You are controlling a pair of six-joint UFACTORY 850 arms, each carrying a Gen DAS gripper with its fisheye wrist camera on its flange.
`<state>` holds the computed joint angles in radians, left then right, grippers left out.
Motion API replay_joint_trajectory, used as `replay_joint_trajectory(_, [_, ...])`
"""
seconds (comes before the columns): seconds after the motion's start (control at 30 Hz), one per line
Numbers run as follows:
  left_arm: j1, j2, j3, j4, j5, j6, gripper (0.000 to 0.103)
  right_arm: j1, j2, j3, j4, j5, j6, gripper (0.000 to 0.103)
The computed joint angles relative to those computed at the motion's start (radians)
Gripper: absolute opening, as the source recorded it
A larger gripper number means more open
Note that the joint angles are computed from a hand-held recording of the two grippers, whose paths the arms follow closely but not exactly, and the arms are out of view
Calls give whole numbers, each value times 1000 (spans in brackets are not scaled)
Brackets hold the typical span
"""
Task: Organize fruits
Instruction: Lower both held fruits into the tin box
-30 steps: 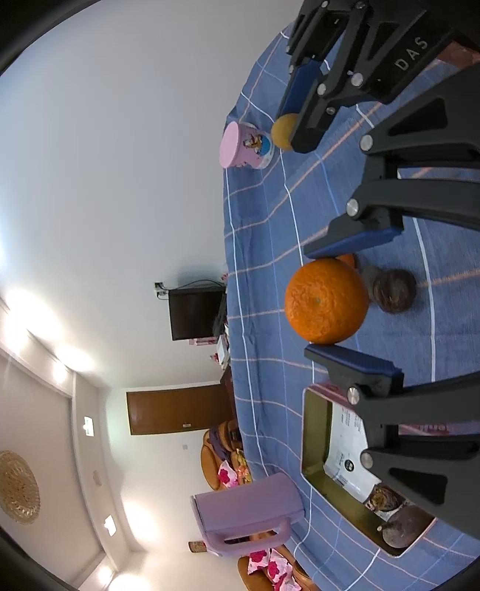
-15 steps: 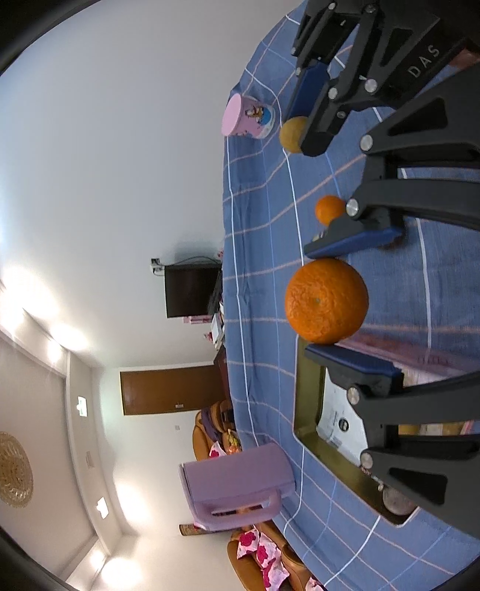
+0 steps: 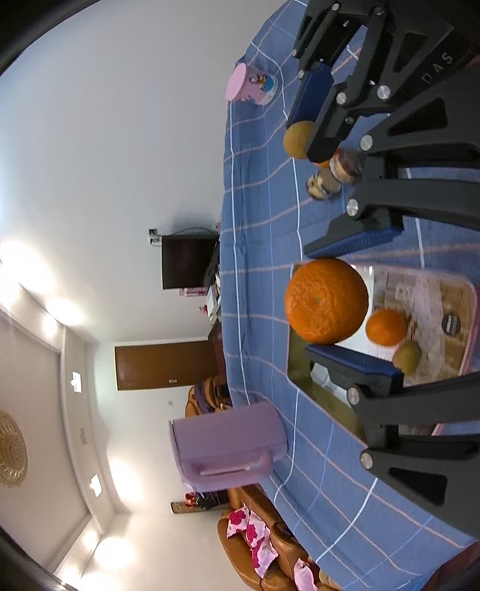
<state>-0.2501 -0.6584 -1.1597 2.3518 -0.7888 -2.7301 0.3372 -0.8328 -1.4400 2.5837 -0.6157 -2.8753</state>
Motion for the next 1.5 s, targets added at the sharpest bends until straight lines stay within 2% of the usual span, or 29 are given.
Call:
replay_joint_trajectory(0.5, [66,22,38,-61,14,22,49,61,-45,-86,-127,41,97,28])
replay_joint_trajectory(1.17, [118,7,16,-129,119,100,49,108,-93,-166,-275,140,216,28])
replay_joint_trajectory(1.5, [126,-5,-2,-161,170,153,49,122,-121,-228,-477,226,396,28])
